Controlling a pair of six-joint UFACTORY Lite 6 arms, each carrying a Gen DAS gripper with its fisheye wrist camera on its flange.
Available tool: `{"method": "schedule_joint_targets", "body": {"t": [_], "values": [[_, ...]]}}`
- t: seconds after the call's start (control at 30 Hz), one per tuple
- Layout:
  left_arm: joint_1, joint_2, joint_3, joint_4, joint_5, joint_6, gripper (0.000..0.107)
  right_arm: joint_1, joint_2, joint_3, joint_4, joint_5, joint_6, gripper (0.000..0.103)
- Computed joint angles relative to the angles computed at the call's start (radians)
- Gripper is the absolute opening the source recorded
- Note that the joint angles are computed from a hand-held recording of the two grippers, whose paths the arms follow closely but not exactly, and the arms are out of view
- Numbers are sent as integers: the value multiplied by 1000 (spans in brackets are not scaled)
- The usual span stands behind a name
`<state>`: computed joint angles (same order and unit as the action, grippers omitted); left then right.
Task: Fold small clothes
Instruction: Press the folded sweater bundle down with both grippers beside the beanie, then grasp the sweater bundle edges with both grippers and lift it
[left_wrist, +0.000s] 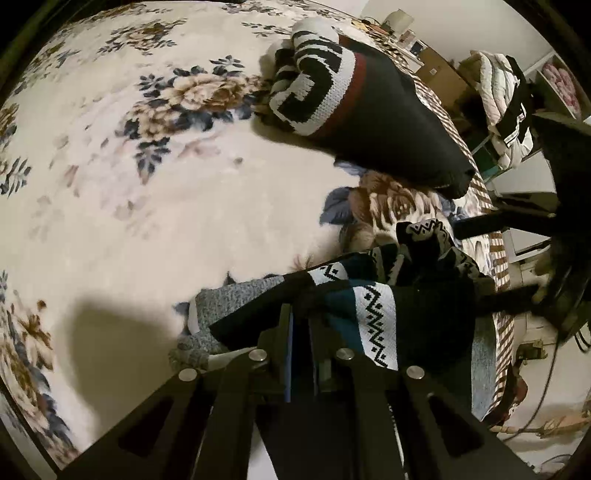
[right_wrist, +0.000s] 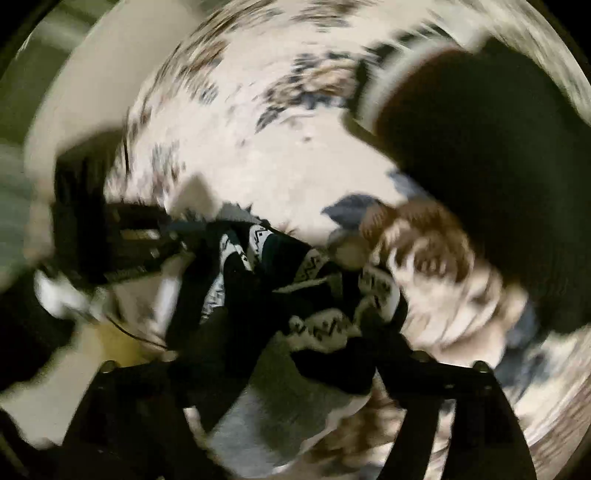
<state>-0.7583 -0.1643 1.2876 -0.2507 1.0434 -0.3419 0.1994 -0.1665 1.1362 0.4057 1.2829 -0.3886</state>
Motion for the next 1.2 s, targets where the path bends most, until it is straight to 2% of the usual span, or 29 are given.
{"method": "schedule_joint_targets", "body": {"t": [0.1, 0.13, 0.2, 0.27, 0.3, 0.4, 0.47, 0.57, 0.63, 0.7, 0.77, 0.87, 1.0, 1.1, 1.13, 1.17, 1.2], "values": [[1, 1, 7, 3, 4, -10, 6, 104, 91, 21, -97, -26, -23, 86], [2, 5, 13, 2, 7, -8, 6, 118, 118, 3, -94, -13, -52, 83], [-8, 8, 27, 6, 15, -10, 6, 171, 137, -11, -102, -14, -75, 47], [-18, 2, 44, 5, 23, -12, 6, 135, 148, 9, -32, 42, -91, 37], [-18, -1, 48, -4, 24, -8, 6, 66, 176, 37, 63, 130, -107, 35], [-30, -4, 71, -54, 25, 10, 6, -89, 239, 42, 279, 365, -154, 34], [-74, 20, 97, 10, 29, -18, 6, -175, 281, -10, 348, 436, -146, 34], [-35, 35, 41, -24, -7, 9, 6, -347, 391, -113, 283, 303, 7, 34], [-9, 56, 11, -50, -27, 28, 6, -489, 472, -167, 343, 273, 62, 34], [11, 73, 0, -82, -36, 49, 6, -507, 476, -168, 360, 270, 36, 35], [23, 72, 1, -91, -37, 49, 9, -456, 413, -134, 324, 259, 17, 41], [35, 37, -18, -99, -32, 44, 9, -371, 227, -72, 226, 202, 3, 58], [41, -3, -52, -82, -16, 31, 9, -272, -5, 12, 58, 168, 4, 62], [30, -1, -43, -63, -7, 21, 9, -308, -118, -45, 14, 247, -62, 62], [24, 2, -35, -55, -4, 18, 8, -313, -146, -79, 19, 250, -68, 59], [22, 10, -29, -51, -6, 18, 8, -361, -152, -77, 6, 274, -94, 24], [18, 12, -21, -43, -3, 13, 8, -391, -162, -95, 29, 279, -107, 6]]}}
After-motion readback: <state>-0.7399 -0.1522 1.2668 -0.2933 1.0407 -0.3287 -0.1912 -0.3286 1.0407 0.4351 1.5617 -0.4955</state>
